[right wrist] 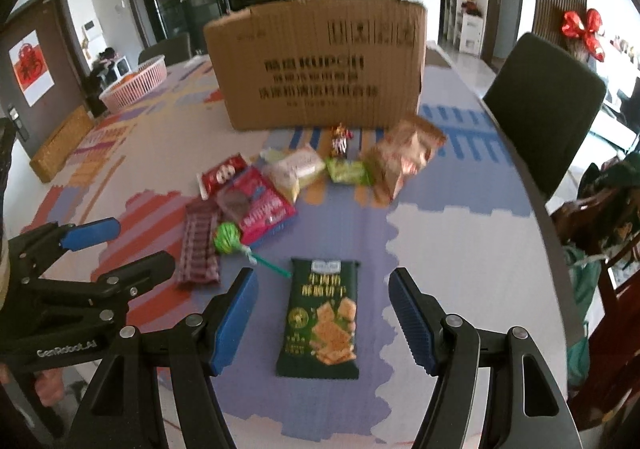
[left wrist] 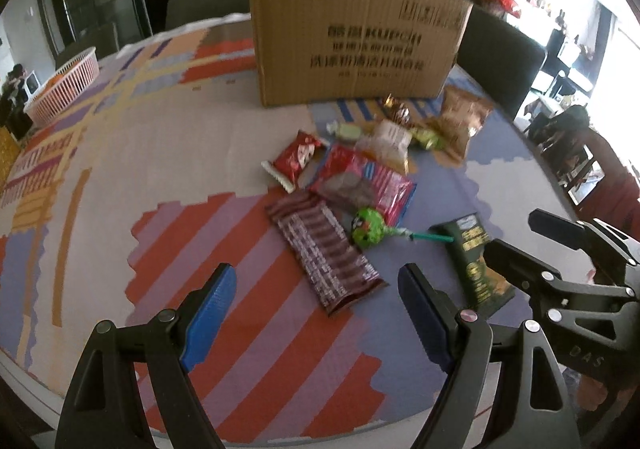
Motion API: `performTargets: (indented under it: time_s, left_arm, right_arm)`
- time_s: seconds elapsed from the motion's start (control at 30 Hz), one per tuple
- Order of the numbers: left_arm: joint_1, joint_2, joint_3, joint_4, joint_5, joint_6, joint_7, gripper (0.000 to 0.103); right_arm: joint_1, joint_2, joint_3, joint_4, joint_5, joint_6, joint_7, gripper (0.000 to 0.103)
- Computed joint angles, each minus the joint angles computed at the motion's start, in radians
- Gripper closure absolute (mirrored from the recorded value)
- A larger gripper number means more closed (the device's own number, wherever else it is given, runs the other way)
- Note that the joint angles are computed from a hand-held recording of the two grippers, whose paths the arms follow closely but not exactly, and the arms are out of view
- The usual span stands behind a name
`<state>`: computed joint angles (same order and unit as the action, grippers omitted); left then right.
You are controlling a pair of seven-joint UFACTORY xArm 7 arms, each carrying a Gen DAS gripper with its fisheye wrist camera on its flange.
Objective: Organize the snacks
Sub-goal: 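Grasp the brown striped wafer bar with the left tool while the right tool grasps the green cracker packet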
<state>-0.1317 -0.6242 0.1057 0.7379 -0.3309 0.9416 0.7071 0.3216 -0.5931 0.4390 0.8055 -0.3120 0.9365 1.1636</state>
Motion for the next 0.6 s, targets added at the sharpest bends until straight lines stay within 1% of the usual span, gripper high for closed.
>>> performTargets:
  time_s: [0.13, 0.2, 0.37, 0.5, 0.6]
  left_arm:
    - [0.002, 0.035, -0.011, -0.003, 0.003, -0.009, -0.016, 0.020]
    - [0.007, 0.057, -0.028, -0.004, 0.013, -0.020, -0.039, 0.020]
    - [0.003, 0.092, -0.051, -0.008, 0.029, -0.055, -0.070, 0.020]
    - [-0.001, 0.112, -0.071, -0.012, 0.045, -0.094, -0.108, 0.020]
    - [-0.003, 0.118, -0.081, -0.019, 0.064, -0.134, -0.129, 0.020]
  right_arm:
    - [0.013, 0.018, -0.014, -0.018, 0.029, -0.007, 0.001, 0.035]
    - [0.017, 0.025, -0.024, -0.027, 0.042, -0.018, 0.002, 0.035]
    - [0.019, 0.044, -0.030, -0.033, 0.046, -0.020, 0.008, 0.035]
    - [0.021, 0.055, -0.039, -0.040, 0.049, -0.036, 0.014, 0.035]
    - [0.017, 0.073, -0.035, -0.028, 0.039, -0.020, 0.017, 0.035]
